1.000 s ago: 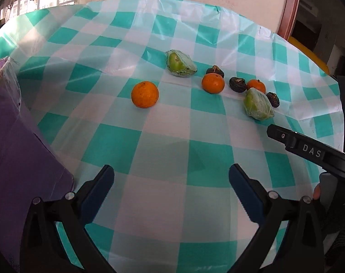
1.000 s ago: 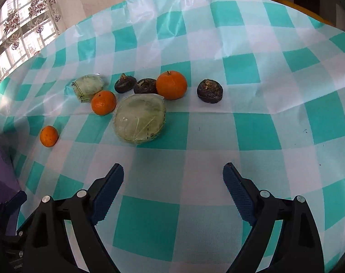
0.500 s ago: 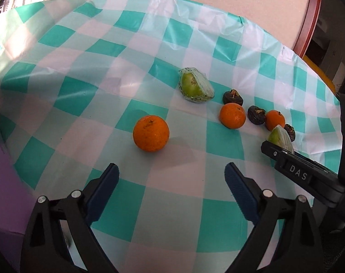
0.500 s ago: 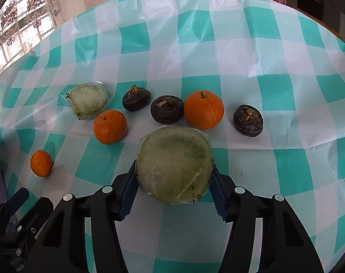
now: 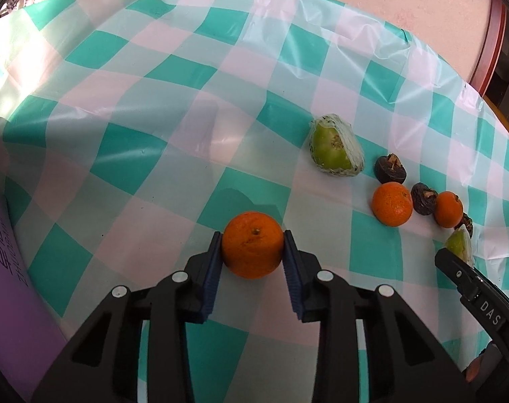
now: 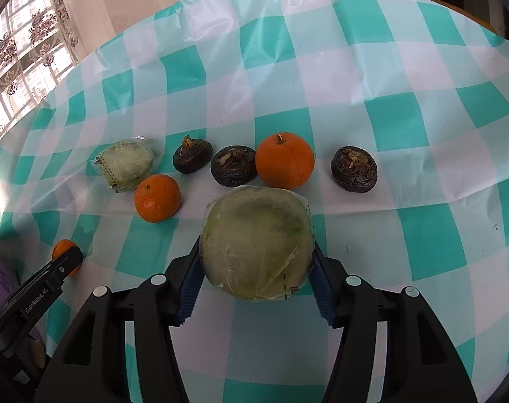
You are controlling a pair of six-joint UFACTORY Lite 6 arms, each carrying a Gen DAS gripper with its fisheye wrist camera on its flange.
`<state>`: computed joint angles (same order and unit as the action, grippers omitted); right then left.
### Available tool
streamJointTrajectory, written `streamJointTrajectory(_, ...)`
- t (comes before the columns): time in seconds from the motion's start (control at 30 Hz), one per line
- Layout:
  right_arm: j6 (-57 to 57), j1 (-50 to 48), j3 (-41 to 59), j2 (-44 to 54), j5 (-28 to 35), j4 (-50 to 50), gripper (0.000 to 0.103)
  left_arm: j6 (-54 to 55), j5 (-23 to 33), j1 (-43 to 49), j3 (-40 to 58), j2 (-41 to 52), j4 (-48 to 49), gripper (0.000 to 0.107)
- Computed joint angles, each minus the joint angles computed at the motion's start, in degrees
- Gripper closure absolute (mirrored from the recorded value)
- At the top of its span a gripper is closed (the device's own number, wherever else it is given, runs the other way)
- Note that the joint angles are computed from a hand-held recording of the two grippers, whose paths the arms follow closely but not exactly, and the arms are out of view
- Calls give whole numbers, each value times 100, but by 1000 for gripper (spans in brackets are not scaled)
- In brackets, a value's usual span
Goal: Organize fruits
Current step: 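Grasp the wrapped pale green cabbage half with the right gripper while the left grasps an orange, then carry the cabbage half and the orange over the box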
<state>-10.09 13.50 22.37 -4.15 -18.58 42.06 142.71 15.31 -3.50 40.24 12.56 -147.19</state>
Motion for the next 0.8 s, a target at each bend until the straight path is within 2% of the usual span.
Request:
streamJointTrajectory(0.13,-208,35,27,24,-40,247,47,-756,503,215,-326,-250,965,73)
streamJointTrajectory(0.23,163,-33,-76,-75,-41,-86,47,-1110,942,370,-655,-512,1472,73)
streamJointTrajectory(0.4,1837,-355,-469,-455,-89,-1776,47,-1252,1120,273,-1169,-976,1802,73)
streamJointTrajectory(0.47,2067,-346,-641,-654,-110,-1980,47,-1267,1175,211,-1410,-1188,1864,73)
streamJointTrajectory(0.6,1600,78,-973,-1127,-75,-1333,47,-1334,1254,91,-1934,-1680,2054,73)
streamJointTrajectory(0.8,407,982,-1538,-1978,-66,533,47,-1709,1272,-71,-2860,-2737,2571,73)
